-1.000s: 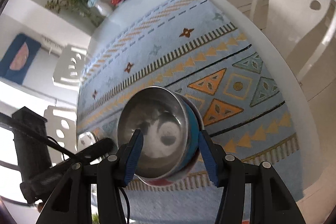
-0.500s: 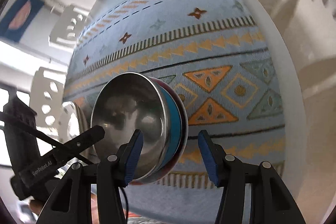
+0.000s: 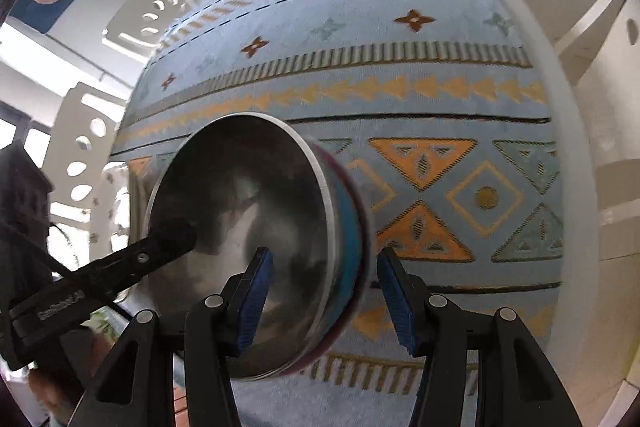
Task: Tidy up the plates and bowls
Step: 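Grip the nested bowl stack rim with both grippers and lift it, then carry the nested bowls with both grippers over the forest-print dish stack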
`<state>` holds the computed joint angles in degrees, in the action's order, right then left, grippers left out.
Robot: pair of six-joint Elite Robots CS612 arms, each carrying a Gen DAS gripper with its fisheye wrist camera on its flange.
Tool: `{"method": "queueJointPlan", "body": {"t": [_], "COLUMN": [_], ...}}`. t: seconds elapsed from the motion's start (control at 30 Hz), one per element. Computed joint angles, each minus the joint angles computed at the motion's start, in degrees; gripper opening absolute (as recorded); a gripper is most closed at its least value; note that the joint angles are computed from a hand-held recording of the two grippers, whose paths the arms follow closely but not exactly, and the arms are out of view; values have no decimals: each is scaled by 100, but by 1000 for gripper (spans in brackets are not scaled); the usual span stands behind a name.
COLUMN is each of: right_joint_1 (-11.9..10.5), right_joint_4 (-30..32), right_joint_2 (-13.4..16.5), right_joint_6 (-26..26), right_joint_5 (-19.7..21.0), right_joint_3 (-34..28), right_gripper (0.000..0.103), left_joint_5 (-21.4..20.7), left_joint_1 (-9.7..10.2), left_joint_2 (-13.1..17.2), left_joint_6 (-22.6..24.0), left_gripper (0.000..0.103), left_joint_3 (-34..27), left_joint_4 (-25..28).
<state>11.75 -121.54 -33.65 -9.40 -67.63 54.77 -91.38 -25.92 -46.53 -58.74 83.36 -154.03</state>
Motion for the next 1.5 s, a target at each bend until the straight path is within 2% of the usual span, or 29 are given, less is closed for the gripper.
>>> {"method": "queueJointPlan", "body": {"t": [0.27, 0.37, 0.57, 0.73, 0.83, 0.93, 0.97, 1.07, 1.23, 1.5], "right_joint_1": [-7, -20, -75, -113, -157, -209, -216, -215, -197, -169], "right_joint_4": [75, 102, -108, 217, 78, 172, 195, 65, -348, -549], "right_joint_2": [65, 92, 82, 153, 163, 225, 234, 192, 52, 10], "right_joint_6": [-45, -44, 31, 56, 269, 416, 418, 327, 74, 158], "right_joint_5": [-30, 24, 434, 928, 1183, 1447, 1475, 1440, 1224, 1062], "right_joint_3": [-82, -97, 51, -13, 73, 17, 2, 77, 326, 351], "right_gripper": [52, 52, 53, 53, 53, 53, 53, 51, 50, 50], "left_joint_5": [-64, -21, -182, -184, -273, -342, -283, -116, -42, 323], "left_joint_1": [-35, -42, -23, -41, -38, -37, -50, -94, -113, -199], "left_joint_2": [93, 106, 148, 180, 235, 324, 326, 309, 255, 196], "left_joint_6": [-28, -205, -399, -536, -569, -532, -497, -293, -245, -248], "left_gripper": [65, 64, 60, 59, 59, 45, 45, 42, 36, 37], "left_joint_3": [-96, -59, 21, 50, 41, 29, 8, 9, 107, 70], "left_joint_4": [97, 26, -357, -556, -729, -1153, -1129, -1114, -1284, -1160]}}
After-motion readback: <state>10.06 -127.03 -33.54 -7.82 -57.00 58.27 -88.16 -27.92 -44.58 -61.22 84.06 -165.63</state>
